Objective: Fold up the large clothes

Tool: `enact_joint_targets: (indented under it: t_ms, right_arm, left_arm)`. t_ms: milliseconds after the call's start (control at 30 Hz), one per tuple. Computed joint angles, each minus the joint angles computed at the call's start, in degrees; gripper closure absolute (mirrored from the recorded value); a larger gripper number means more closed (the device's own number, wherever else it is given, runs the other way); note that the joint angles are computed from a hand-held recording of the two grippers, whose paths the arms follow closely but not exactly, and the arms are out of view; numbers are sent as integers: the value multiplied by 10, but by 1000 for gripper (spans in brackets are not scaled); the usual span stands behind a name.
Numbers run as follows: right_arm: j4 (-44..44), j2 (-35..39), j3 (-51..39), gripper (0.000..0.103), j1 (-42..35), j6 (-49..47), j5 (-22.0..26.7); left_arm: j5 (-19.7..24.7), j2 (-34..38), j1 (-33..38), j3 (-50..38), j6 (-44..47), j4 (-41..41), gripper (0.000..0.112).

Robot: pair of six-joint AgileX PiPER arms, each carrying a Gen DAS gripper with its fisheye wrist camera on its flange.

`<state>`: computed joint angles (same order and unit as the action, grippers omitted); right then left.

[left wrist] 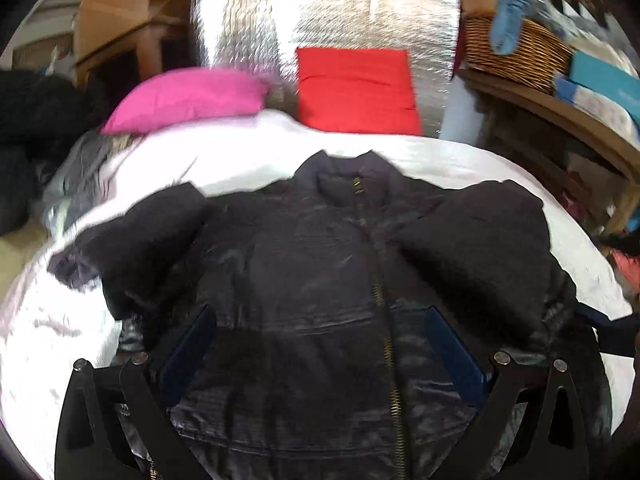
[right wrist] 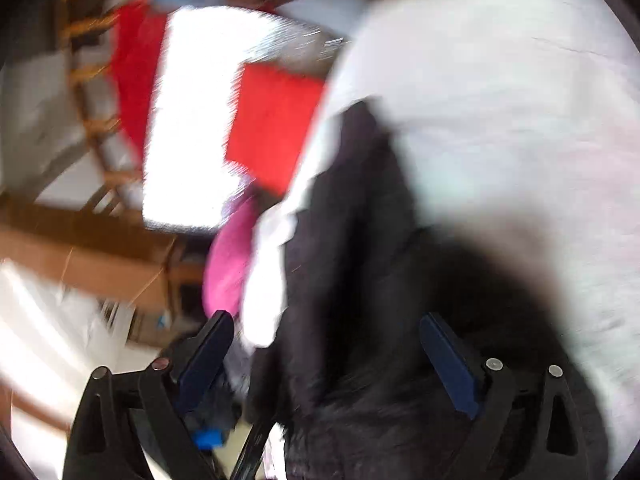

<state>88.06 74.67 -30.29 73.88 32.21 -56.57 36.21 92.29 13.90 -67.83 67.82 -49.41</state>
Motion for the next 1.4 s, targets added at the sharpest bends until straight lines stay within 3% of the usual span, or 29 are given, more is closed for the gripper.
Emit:
enact_joint_targets:
  t_ms: [133,200,300,400,533,700,767,800,867,933,1033,1167,1233,1400]
  right_arm:
    - [-59,6,39,48,-47,123,77]
    - [-78,10,41,59,-61,155,96]
    - [-155,17,99,61,-41,320,46]
    - [-238,72,121,62,-42,469,-8]
    - [-290,100,147,62,-47,566,-50]
    - [-322,117,163,61,-55,623,-73]
    - [-301,108,166,61,-35,612,-74]
    - [-303,107,166,61,-38,610,-70]
    - [-301,94,161,61,-44,592,-53]
    - [-282,79,155,61,-38,567,-41]
    - [-264,65,145,61,-37,533,-23]
    - [-241,40,134,61,-40,477,-5]
    - [-223,23,126,55,-42,429,10]
    - [-122,-22,67,42,-71,204,95]
  left_arm:
    - [-26,-34,-57,12,-50,45,9]
    - [-38,-43,-116,-6,-145,135,9]
    - [-60,-43,-211,-39,-315,305,9]
    - [-57,-13,-301,-82,-457,473,9]
    - [-5,63,-397,-147,-601,668,9]
    - [33,141,-442,-206,-698,798,9]
    - [40,157,-442,-230,-689,790,11]
    - [46,165,-439,-245,-668,769,19]
    - [59,178,-432,-272,-615,716,52]
    - [77,191,-421,-298,-566,666,75]
    - [93,208,-405,-319,-544,638,95]
    - [96,203,-356,-317,-488,540,102]
    - [101,194,-319,-311,-462,477,102]
    - [86,148,-234,-247,-407,375,103]
